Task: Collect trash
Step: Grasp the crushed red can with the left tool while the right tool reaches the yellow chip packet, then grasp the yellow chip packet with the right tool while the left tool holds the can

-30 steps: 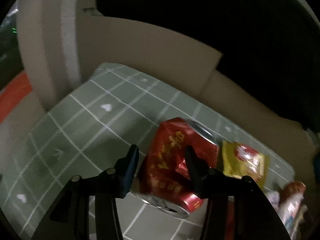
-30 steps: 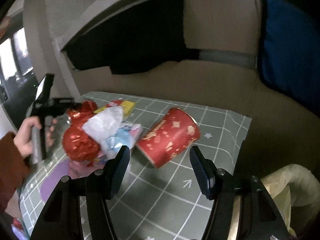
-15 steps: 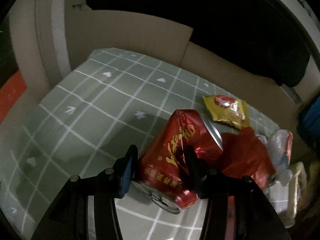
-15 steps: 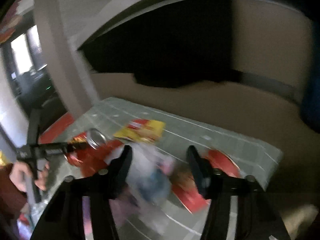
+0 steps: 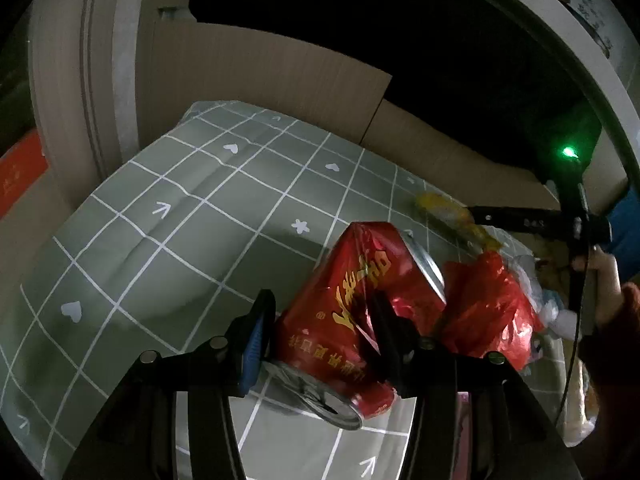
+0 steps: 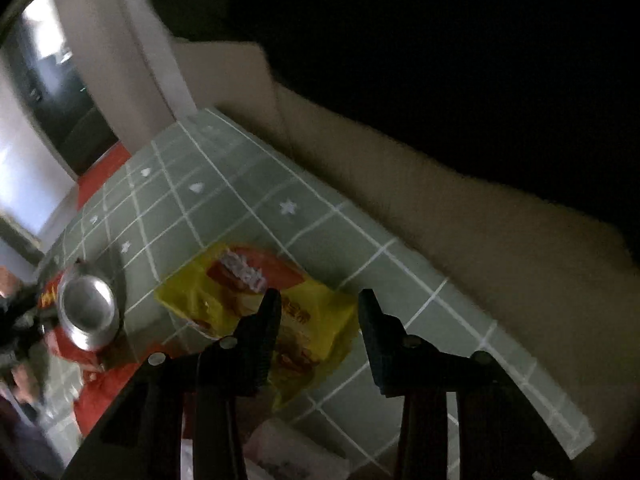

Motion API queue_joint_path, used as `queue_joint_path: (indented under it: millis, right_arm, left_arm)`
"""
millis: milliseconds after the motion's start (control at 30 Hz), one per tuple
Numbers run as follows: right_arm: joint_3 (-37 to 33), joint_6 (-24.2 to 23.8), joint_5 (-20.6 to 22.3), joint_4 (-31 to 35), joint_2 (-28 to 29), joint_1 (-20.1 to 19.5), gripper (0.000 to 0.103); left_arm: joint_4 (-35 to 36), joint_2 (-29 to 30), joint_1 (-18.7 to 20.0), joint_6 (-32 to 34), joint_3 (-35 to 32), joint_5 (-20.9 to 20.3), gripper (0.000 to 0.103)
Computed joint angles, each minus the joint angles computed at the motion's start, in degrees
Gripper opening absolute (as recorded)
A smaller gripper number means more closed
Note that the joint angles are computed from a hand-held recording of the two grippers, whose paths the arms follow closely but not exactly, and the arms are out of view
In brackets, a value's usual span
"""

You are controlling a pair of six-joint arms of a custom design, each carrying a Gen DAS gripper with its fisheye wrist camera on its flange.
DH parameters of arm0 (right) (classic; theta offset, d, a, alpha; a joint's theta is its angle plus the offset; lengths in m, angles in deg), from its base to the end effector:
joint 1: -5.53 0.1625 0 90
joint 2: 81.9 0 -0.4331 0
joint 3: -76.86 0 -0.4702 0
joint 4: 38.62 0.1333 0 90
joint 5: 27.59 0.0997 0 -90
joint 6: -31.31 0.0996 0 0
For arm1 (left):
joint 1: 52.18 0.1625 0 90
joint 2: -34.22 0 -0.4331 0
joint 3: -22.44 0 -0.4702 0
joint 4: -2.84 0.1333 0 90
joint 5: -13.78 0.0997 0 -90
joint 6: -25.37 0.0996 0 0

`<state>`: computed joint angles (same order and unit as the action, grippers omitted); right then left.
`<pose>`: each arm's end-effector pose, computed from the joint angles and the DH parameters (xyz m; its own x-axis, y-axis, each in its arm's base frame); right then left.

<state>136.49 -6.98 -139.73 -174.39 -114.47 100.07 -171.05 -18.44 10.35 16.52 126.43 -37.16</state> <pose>0.1673 -0.8973 0.1263 -0.6858 -0.5480 0.4789 -0.6369 0.7703 -0.0306 -0.1407 -0.6957 0.1282 -0.8951 -0.0584 -0.4420 0.2541 0.7477 -0.6135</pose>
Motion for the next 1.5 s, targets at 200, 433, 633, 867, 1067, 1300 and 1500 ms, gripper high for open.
queue_joint_path:
  millis: [200, 433, 633, 867, 1067, 1300, 1500]
  right_arm:
    - [1.44, -0.07, -0.82, 3.05, -0.60, 0.38, 0.035]
    - [16.62, -1.00, 4.85, -1.97, -10.28, -0.04, 0.008]
    - [26.52, -2.60, 10.02, -4.10, -18.52, 0.14, 0.008]
    - [28.08, -12.86, 7.06, -19.92, -17.29, 2.24, 0.056]
    - [16.55, -9.26, 1.57, -11.29, -8.56, 2.01, 0.055]
    - [10.04, -3.18, -0.76, -1.99, -3.99, 1.23, 0.030]
    - [20.71, -10.72, 0.55, -12.18, -10.84, 2.29, 0.013]
  left_arm:
    - [-0.88, 1.00, 0.02, -1.71, -0.66, 0.53, 0.053]
    - [-1.17, -0.15, -2.10, -1.58, 2.32, 3.44, 0.052]
    - [-4.99, -3.19, -4.91, -3.26, 8.33, 4.10, 0.051]
    - [-9.87, -5.00, -6.97, -6.02, 12.17, 8.21, 0.050]
    - [-7.83, -5.54, -6.02, -8.18, 12.86, 6.57, 0.050]
    - [-6.27, -6.62, -5.53, -8.76, 14.16, 3.41, 0.050]
    - [-7.51, -5.58, -6.04, -7.61, 14.41, 4.82, 0.050]
